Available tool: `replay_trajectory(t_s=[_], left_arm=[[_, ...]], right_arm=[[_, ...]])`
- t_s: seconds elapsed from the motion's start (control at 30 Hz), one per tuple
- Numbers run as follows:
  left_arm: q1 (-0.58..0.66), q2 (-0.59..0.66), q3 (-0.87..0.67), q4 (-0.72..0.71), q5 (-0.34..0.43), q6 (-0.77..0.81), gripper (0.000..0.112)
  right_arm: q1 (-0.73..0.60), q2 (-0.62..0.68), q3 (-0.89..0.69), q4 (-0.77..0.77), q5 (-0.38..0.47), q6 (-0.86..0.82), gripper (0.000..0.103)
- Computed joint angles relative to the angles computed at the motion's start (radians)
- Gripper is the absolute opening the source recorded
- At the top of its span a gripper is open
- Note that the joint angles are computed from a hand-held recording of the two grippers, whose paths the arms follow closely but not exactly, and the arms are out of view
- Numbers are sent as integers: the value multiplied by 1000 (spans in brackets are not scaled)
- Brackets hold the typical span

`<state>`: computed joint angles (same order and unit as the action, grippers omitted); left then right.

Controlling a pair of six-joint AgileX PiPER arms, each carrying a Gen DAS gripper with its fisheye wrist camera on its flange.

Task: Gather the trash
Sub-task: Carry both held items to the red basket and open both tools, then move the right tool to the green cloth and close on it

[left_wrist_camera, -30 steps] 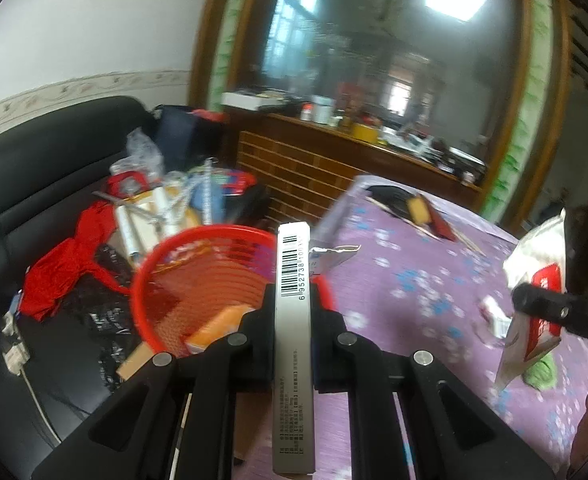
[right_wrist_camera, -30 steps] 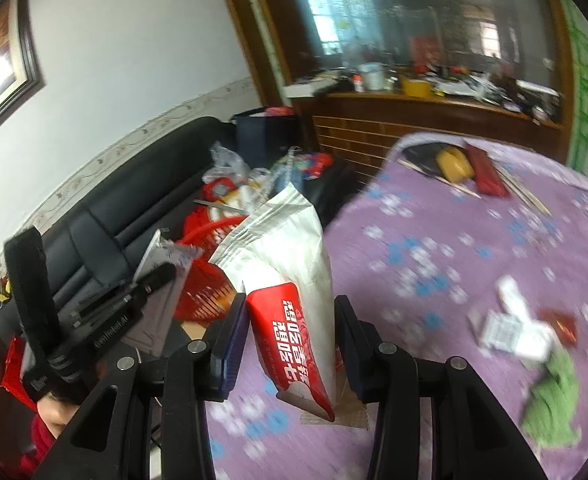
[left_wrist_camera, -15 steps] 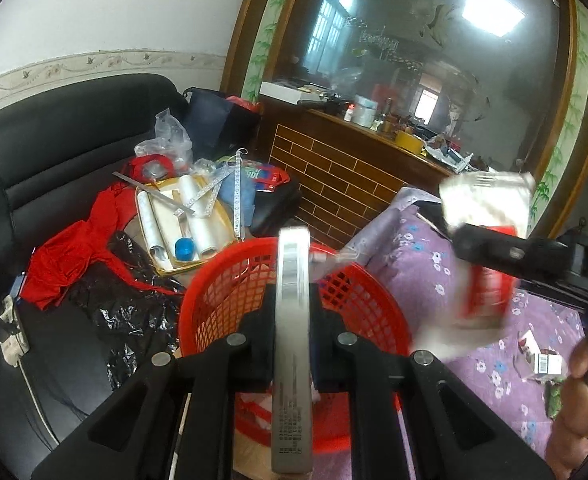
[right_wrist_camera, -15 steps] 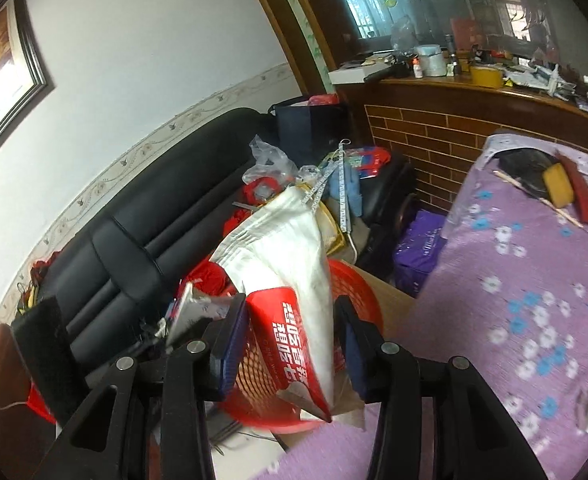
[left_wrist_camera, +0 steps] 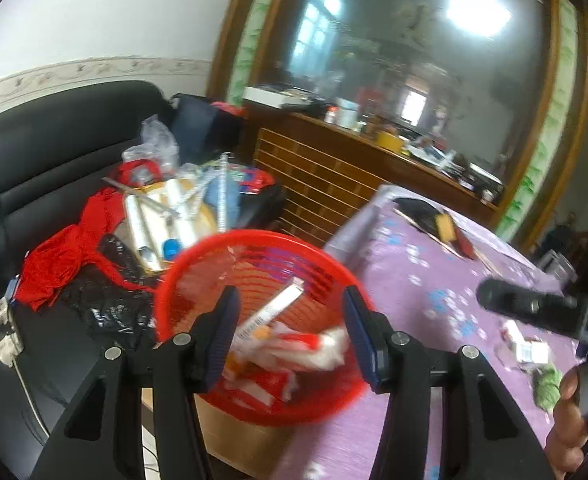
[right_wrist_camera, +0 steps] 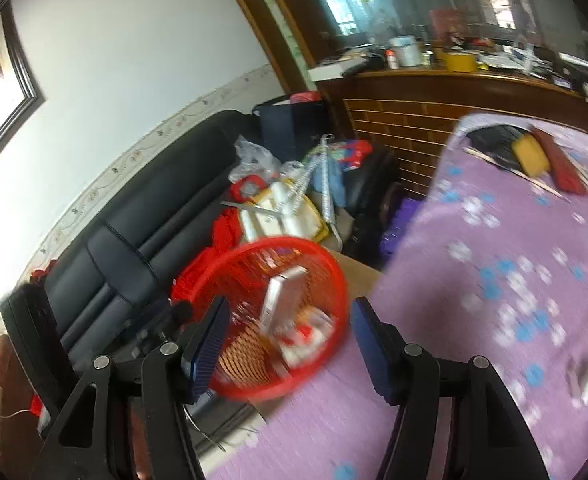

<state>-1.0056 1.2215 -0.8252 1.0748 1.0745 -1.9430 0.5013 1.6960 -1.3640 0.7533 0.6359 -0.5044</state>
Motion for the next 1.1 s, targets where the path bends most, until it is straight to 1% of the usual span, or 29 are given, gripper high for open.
replay_trajectory(t_s=[0.07, 0.2, 0.3, 0.37, 0.43, 0.5, 0.57, 0.6, 0.63, 0.7, 0.77, 0.8, 0.83, 0.87, 0.9, 0.97, 1.0, 1.03, 1.07, 1.1], left_arm=[[-41, 46, -47, -6, 6, 19, 52], [-110, 159, -164, -22, 19, 72, 52], [-144, 245, -264, -40, 11, 117, 53], [-156, 307, -340, -62, -3, 158, 53], [-167, 358, -407, -78, -12, 195, 54], [-178, 424, -497, -99, -12, 254, 58], [-188, 487, -586, -117, -11, 315, 62], [-192, 523, -638, -133, -8, 356, 63], [-196, 555, -682, -146, -6, 391, 65], [-202, 604, -755, -166, 4, 445, 66], [-206, 656, -831, -186, 22, 509, 68], [-209, 666, -845, -192, 29, 521, 68], [-208, 682, -868, -202, 34, 541, 68], [-204, 698, -891, -215, 36, 559, 68], [-201, 706, -903, -223, 35, 569, 68], [-195, 722, -924, -238, 36, 583, 68], [-189, 730, -935, -246, 34, 593, 68], [-182, 743, -951, -258, 32, 607, 68], [-177, 754, -966, -269, 29, 621, 68], [-173, 762, -976, -275, 25, 629, 68]], right_arm=[[-56, -75, 106, 49, 8, -77, 67], [-218, -230, 297, 76, 25, -204, 67], [-424, -328, 396, 84, 68, -300, 67], [-569, -342, 411, 90, 102, -353, 67], [-717, -326, 404, 56, 120, -372, 67], [-801, -283, 376, -8, 105, -346, 67], [-868, -217, 339, -28, 107, -349, 67], [-882, -190, 319, -41, 121, -337, 67], [-905, -147, 296, -31, 144, -347, 67], [-918, -104, 282, -9, 163, -365, 67], [-907, -88, 289, 2, 164, -388, 67], [-893, -87, 297, 6, 160, -397, 67], [-869, -94, 311, 0, 142, -394, 70], [-851, -91, 325, -2, 107, -404, 76], [-823, -105, 346, -24, 61, -398, 79], [-772, -144, 406, -74, -31, -380, 80], [-745, -152, 420, -134, -70, -343, 80], [-729, -150, 422, -163, -90, -319, 79], [-736, -151, 431, -152, -101, -335, 73], [-754, -150, 432, -127, -94, -362, 67]])
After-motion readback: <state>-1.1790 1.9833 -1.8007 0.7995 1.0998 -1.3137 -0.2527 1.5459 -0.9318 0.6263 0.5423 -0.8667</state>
